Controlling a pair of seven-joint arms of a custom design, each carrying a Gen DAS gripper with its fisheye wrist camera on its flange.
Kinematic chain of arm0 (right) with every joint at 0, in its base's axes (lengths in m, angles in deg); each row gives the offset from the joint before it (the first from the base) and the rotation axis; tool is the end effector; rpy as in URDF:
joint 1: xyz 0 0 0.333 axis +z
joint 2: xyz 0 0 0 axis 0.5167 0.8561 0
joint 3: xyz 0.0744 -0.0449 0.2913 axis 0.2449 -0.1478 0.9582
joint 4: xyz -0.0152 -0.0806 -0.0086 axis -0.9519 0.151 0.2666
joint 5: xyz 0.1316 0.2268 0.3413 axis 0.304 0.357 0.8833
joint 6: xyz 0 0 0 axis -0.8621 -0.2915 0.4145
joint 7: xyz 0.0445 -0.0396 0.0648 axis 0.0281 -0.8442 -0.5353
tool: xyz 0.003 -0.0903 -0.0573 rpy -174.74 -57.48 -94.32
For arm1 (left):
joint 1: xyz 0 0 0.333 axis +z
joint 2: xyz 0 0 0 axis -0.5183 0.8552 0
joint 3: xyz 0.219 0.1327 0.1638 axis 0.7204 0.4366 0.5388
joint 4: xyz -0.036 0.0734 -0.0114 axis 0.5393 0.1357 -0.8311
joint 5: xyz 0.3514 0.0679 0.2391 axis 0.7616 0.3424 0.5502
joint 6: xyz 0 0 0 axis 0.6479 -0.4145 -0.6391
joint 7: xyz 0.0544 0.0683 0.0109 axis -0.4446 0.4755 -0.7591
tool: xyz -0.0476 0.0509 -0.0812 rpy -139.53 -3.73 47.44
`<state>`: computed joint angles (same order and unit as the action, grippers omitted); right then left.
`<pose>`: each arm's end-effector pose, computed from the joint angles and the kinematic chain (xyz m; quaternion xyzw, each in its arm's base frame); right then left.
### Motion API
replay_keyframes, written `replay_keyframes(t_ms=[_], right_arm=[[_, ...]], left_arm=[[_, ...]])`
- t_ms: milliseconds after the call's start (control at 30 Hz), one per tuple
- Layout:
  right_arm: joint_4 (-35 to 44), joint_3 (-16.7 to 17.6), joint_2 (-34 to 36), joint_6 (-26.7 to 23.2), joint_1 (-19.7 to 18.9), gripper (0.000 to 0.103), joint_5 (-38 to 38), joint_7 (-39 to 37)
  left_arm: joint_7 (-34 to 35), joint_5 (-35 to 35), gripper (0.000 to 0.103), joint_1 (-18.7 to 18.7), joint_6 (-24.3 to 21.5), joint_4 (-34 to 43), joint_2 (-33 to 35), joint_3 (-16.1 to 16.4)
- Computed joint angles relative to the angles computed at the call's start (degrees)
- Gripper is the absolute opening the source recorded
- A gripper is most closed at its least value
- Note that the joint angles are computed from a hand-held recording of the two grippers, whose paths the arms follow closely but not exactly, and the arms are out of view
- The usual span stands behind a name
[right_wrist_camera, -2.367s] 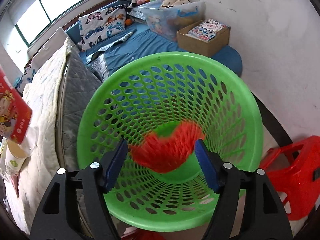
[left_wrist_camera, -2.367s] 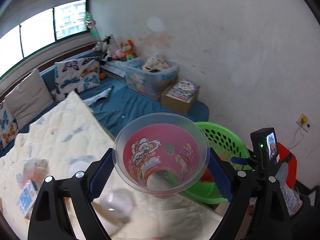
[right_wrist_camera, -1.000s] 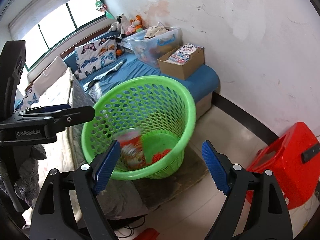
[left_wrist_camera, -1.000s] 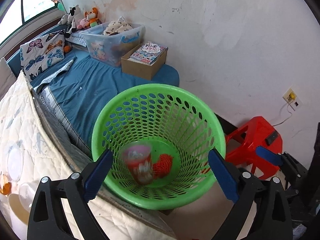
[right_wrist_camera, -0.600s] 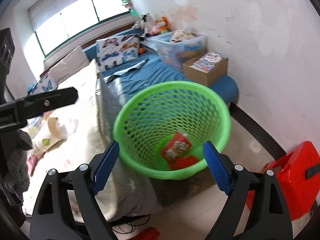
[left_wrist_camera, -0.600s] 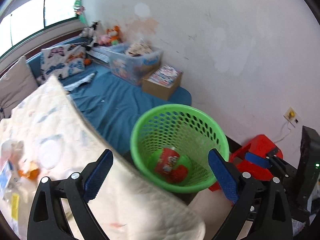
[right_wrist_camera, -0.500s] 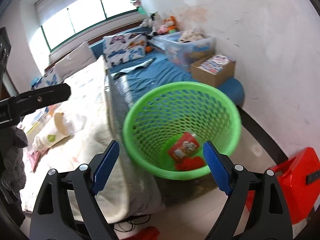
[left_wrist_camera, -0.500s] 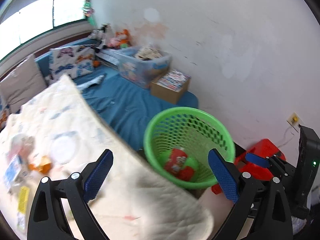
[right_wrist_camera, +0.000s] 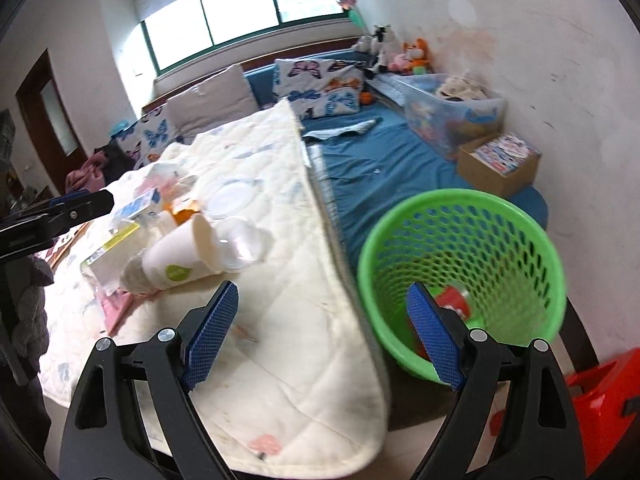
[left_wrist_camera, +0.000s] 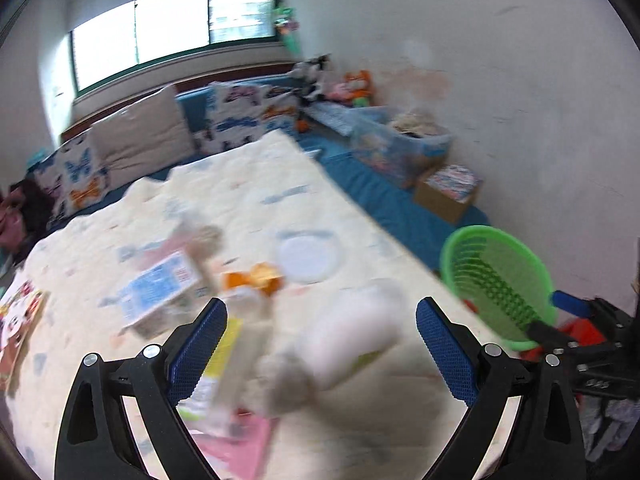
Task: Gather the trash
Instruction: 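Return to the table and grasp the clear yellow-labelled bottle with the left tool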
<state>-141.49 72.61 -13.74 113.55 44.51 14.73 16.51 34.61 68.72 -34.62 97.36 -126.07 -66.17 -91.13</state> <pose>0.6255 0.1718 0.4963 -0.7758 0.4835 -0.1174 0.3881 0.5718 -0.1610 0.5366 -0.7104 0.5817 -0.2589 0.2999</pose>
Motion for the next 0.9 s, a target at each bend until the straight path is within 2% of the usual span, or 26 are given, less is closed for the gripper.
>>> replay_keyframes(t_ms=[133, 200, 300, 400, 533, 700, 767, 900], right_arm=[[0.87, 0.65, 0.56, -0.75, 0.62, 0.086, 0.26, -0.85], [1.43, 0.88, 1.01, -1.29, 0.94, 0.086, 0.06, -0.94], [1.95, 1.18, 1.53, -1.75, 1.32, 0.086, -0.26, -1.09], [2.32, 1.42, 1.98, -2.21, 1.60, 0.086, -0.55, -0.94], [3.02, 1.69, 2.73, -2.87, 1.99, 0.086, -1.56, -0.19], [3.25, 1.98, 3.12, -3.24, 2.31, 0.086, -2.58, 0.23], [3.64, 2.08, 3.53, -3.42, 2.43, 0.086, -2.89, 0.41], [4.44, 2.27, 4.30, -3.90, 2.56, 0.086, -3.57, 0.91]], left_arm=[[2.22, -3.54, 0.091, 1.09, -0.85, -3.03, -2.15, 1.88], [3.67, -5.07, 0.084, 1.56, -1.57, -3.85, -2.53, 2.33], [7.00, -9.01, 0.081, 1.89, -2.03, -5.26, -2.89, 3.39], [10.58, -13.21, 0.073, 1.93, -1.79, -6.20, -2.60, 4.14], [14.11, -16.85, 0.073, 2.17, -0.94, -6.93, -2.01, 4.68], [16.97, -18.36, 0.069, 2.51, -1.45, -5.81, -0.55, 4.46], [18.73, -19.42, 0.063, 2.45, -1.70, -5.20, 0.18, 4.59], [20.27, -19.71, 0.058, 2.72, -2.64, -4.23, 1.20, 4.46]])
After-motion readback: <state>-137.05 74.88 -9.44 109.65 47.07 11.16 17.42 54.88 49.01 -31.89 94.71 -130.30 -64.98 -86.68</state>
